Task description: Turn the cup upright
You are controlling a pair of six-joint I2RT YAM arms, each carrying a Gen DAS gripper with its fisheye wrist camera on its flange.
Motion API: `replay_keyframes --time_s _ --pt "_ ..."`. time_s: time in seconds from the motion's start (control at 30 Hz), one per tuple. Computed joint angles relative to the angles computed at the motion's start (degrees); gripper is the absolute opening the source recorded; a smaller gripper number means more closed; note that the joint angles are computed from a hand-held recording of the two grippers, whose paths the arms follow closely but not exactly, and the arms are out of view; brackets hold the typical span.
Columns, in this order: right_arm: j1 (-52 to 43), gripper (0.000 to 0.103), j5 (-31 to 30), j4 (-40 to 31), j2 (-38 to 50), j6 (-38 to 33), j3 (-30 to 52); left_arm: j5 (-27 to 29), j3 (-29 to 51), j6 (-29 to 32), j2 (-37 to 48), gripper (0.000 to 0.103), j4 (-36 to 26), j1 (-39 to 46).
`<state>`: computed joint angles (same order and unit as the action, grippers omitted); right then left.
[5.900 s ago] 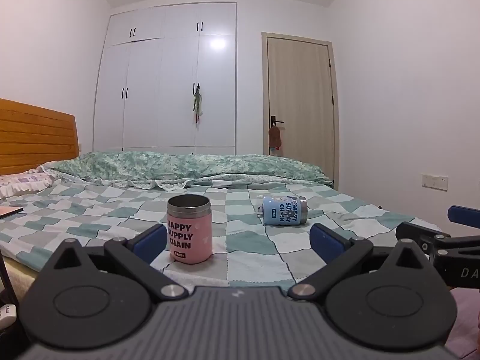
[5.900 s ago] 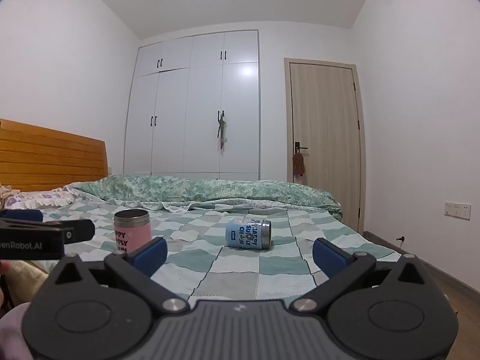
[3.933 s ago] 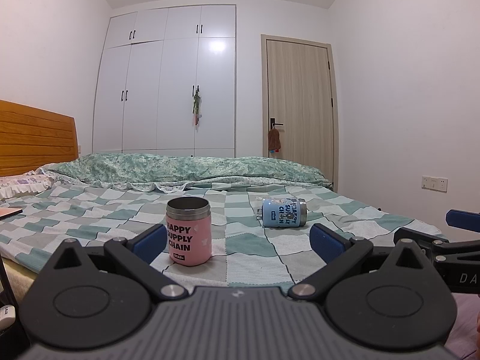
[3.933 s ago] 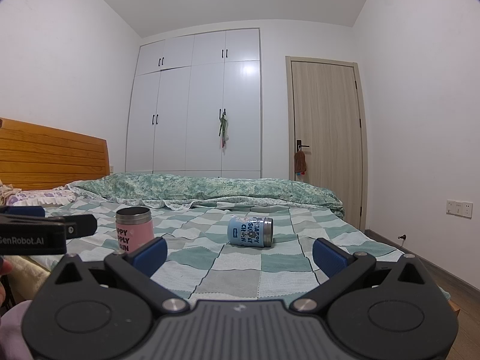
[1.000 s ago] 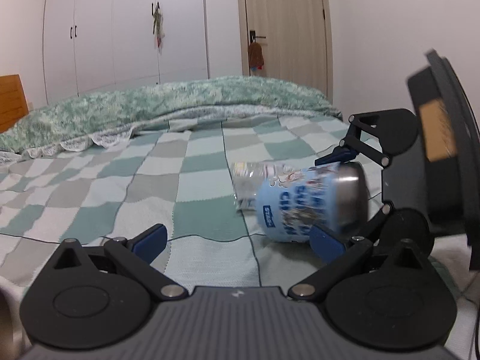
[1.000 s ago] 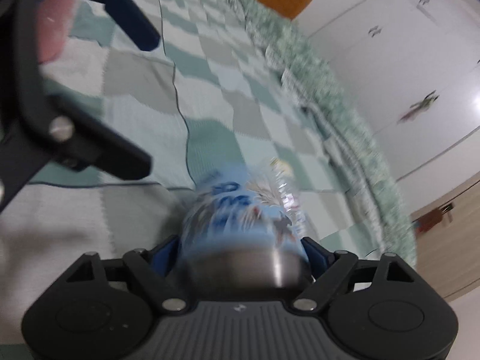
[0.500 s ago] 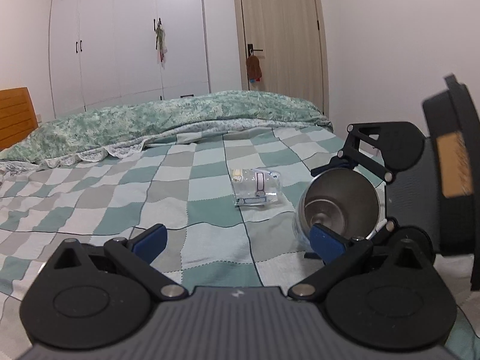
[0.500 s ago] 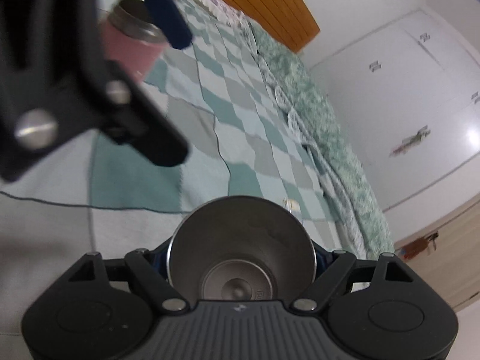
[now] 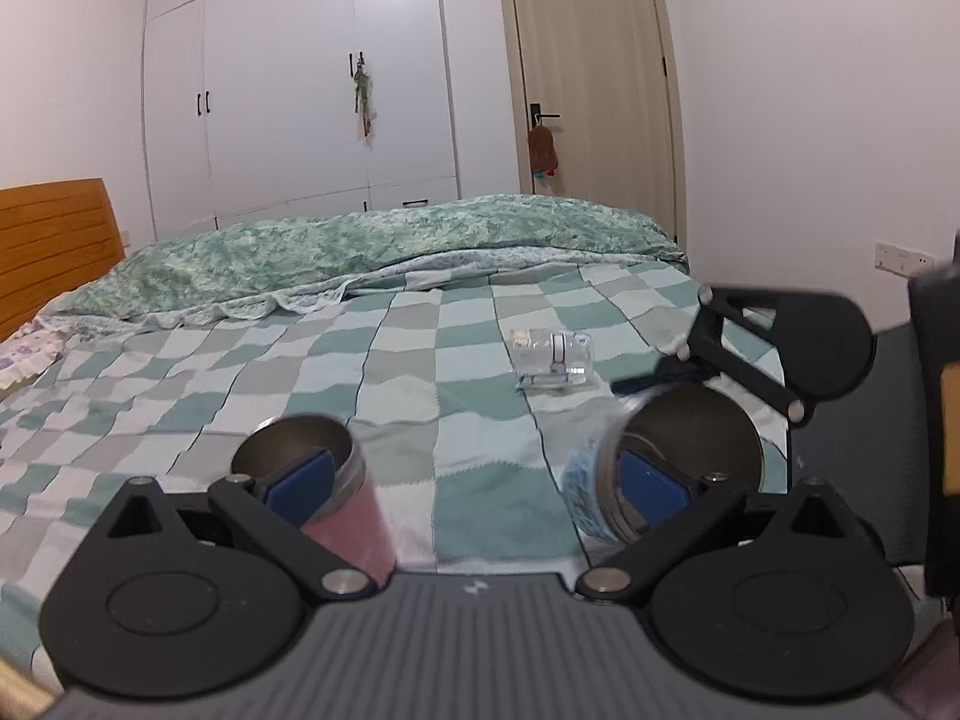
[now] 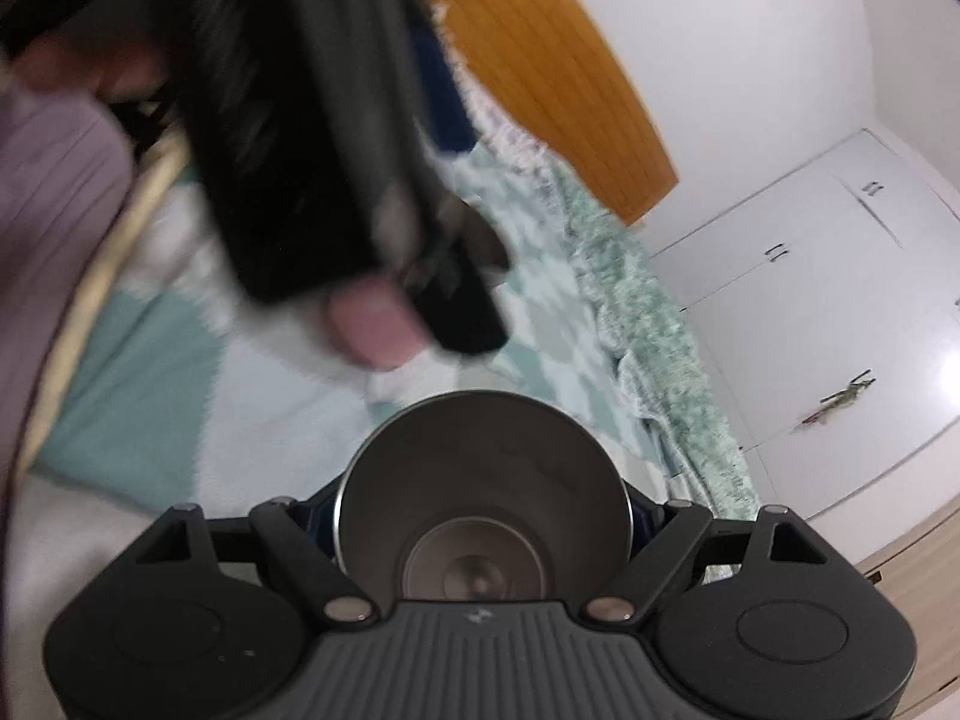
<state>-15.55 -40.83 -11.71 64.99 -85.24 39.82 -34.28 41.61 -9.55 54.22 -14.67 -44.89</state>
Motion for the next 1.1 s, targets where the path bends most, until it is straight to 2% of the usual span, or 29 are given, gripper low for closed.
replay_keyframes --time_s 0.07,0.1,0.13,0.2,0.4,0.43,0.5,0.6,0.67,0.73,0.97,1.1 --pt "-1.0 0.084 1.3 -3.3 -0.8 -2.7 -1.4 -1.3 -0.9 -1.6 -1.9 0.103 -2.2 -1.8" --pt "-1.8 0.084 1.5 -2.7 -1.5 -3.2 -2.9 -2.2 -1.3 -2.6 -2.8 0.103 -3.5 -2.9" --pt "-3.5 0.084 -0.5 0.7 -3.0 -3.3 -5.8 -2.6 -1.7 -3.2 -3.6 0.103 -4.5 -3.6" --pt "-5.6 0.084 -1.1 -1.4 -4.5 -2.4 -6.2 -3.7 -2.3 -4.5 -5.0 0.103 -6.4 -5.2" --pt "-14.0 0.1 -6.1 -15.0 -9.1 0.7 -4.3 -8.1 -3.4 -7.4 -8.6 0.103 -10.1 -10.7" --pt "-17.4 0.101 -8.6 -19.2 -10.2 -0.5 -4.1 -9.0 -3.4 -8.0 -8.9 0.103 -10.6 -11.7" --pt "-21.3 0.102 -11.2 -24.9 -10.6 1.5 -2.3 -10.5 -3.4 -9.1 -9.7 0.103 -11.9 -13.8" --pt "-27.5 0.103 -15.0 -31.3 -11.5 4.9 -0.8 -13.5 -3.5 -11.3 -10.9 0.103 -14.6 -17.7" --pt "-32.5 0.103 -17.7 -36.8 -11.6 4.4 0.0 -14.5 -3.4 -12.3 -11.2 0.103 -15.9 -19.2" --pt "-36.2 0.103 -18.8 -39.4 -13.3 5.7 -0.6 -15.2 -3.2 -13.3 -11.3 0.103 -17.2 -20.3" --pt "-43.1 0.103 -20.0 -41.2 -19.2 9.8 -4.2 -15.7 -3.0 -11.9 -11.5 0.103 -18.3 -22.9" --pt "-46.4 0.103 -21.3 -44.7 -19.4 9.6 -3.9 -13.1 -3.3 -7.7 -11.0 0.103 -16.4 -20.8"
